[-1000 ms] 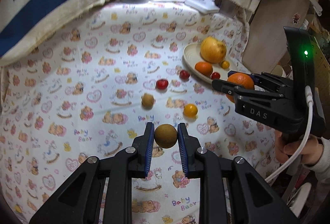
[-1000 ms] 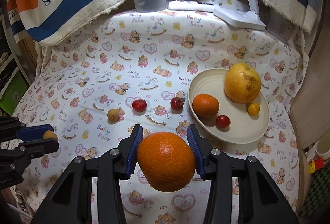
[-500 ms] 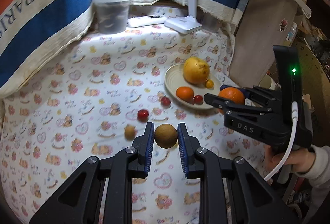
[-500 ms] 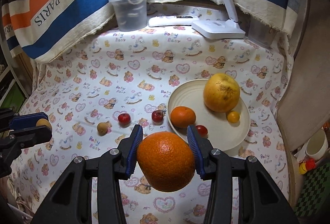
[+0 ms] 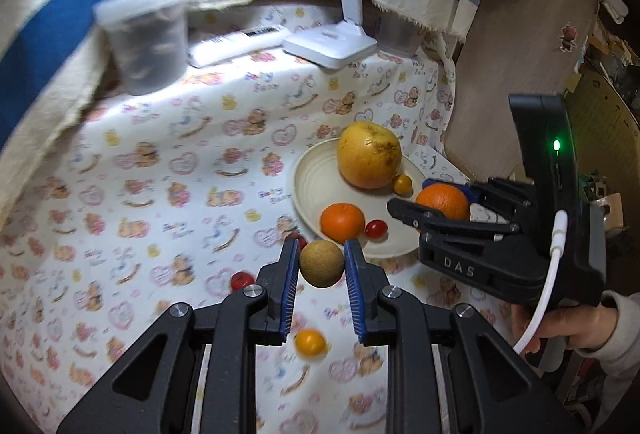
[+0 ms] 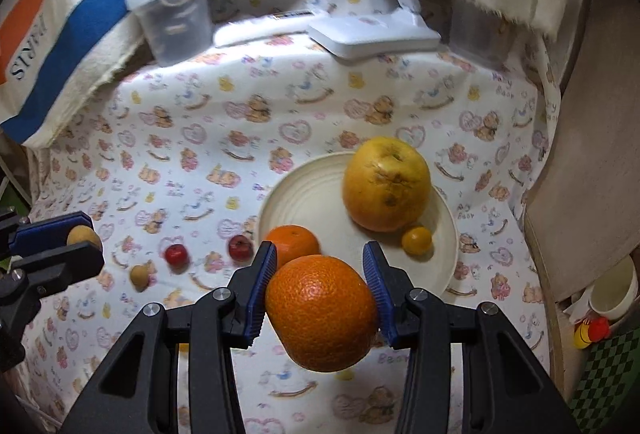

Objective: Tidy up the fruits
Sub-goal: 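Carry the large orange and brown fruit over the cream plate with both grippers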

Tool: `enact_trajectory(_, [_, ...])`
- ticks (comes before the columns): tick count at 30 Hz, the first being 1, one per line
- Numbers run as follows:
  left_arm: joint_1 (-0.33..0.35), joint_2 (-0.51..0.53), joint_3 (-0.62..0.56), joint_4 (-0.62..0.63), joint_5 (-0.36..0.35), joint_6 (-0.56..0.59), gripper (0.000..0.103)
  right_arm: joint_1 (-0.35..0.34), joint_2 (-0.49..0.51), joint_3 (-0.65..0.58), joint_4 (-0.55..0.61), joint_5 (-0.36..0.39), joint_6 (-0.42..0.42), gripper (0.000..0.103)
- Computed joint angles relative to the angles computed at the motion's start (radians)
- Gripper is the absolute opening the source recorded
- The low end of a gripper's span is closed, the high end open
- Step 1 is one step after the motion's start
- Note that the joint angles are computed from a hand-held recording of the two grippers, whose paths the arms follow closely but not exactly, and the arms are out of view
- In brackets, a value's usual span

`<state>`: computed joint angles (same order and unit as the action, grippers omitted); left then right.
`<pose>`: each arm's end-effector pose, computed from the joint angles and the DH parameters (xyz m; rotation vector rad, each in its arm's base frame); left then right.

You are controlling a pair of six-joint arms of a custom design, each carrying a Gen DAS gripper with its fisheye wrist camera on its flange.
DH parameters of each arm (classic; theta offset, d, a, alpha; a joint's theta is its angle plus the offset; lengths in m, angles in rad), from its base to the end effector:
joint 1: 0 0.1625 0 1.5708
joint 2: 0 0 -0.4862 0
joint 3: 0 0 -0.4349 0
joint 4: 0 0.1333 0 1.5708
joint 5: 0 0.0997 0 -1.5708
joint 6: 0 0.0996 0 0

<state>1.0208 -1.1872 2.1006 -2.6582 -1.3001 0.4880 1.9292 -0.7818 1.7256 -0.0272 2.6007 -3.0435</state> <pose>-0.1577 -0.5632 0.1918 1.3917 2.5049 -0.2619 0.2386 -0.5004 0.0515 -0.1268 -2.1282 0.9600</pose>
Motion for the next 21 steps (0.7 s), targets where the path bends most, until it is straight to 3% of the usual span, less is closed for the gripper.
enact_trajectory(8, [0.002,0.145,-0.052,-0.067,0.0,0.021,0.022,-0.098,-0.006,0.033,0.001,-0.006,0.005,0.046])
enact_trajectory(17, [0.0,0.278,-0.14,-0.077,0.04,0.001,0.022,-0.164,-0.04,0.046,-0.018,-0.108,0.006,0.047])
enact_trajectory(21, [0.004,0.316,-0.168,-0.054,0.064,-0.014,0.022,-0.183,-0.019,0.016,0.049,-0.114,0.027,0.047])
